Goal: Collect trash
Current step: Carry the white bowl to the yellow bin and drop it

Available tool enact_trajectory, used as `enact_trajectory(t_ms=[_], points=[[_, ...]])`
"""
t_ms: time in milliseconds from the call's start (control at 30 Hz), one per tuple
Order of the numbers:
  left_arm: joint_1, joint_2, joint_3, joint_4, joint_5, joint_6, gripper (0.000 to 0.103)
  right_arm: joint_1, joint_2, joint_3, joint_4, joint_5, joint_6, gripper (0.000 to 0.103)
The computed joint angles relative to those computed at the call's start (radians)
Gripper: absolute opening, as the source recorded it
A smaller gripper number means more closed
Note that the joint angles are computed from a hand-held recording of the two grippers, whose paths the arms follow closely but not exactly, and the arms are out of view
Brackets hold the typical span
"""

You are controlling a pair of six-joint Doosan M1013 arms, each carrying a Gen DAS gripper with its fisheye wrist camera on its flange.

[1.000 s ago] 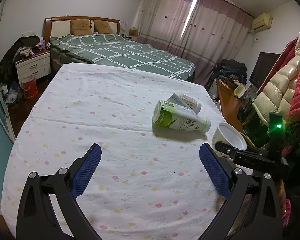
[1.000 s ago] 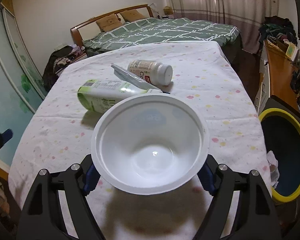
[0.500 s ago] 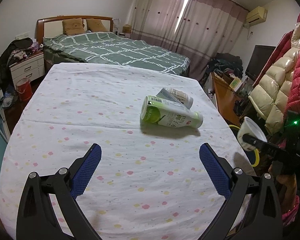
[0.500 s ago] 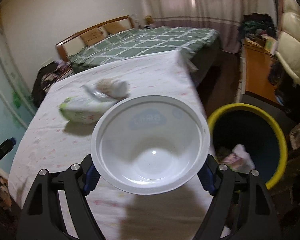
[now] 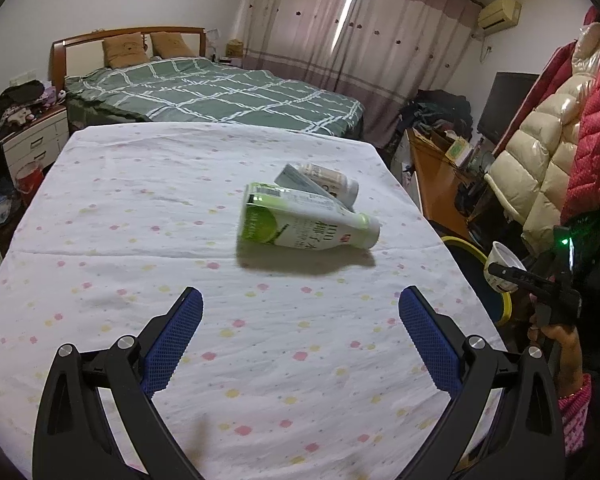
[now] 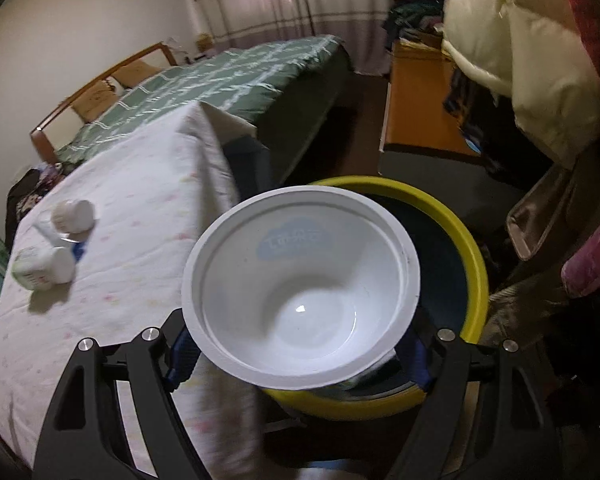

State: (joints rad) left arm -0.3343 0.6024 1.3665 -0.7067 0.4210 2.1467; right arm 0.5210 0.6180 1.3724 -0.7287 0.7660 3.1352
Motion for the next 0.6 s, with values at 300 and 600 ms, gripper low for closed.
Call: enact_trajectory(t_ms=[300,600], points=[[-0.013,0.031,-0.047,0.010,0.038,0.001,0.097,-0.031,0.015,0.007,0.068,-0.007,-0.029,0.077],[-0.010,0.078,-0.117,-0.004,0.109,0.034,0.097,-0.035,0.012,0.016,0.071,-0.024,-0.022,0.085]])
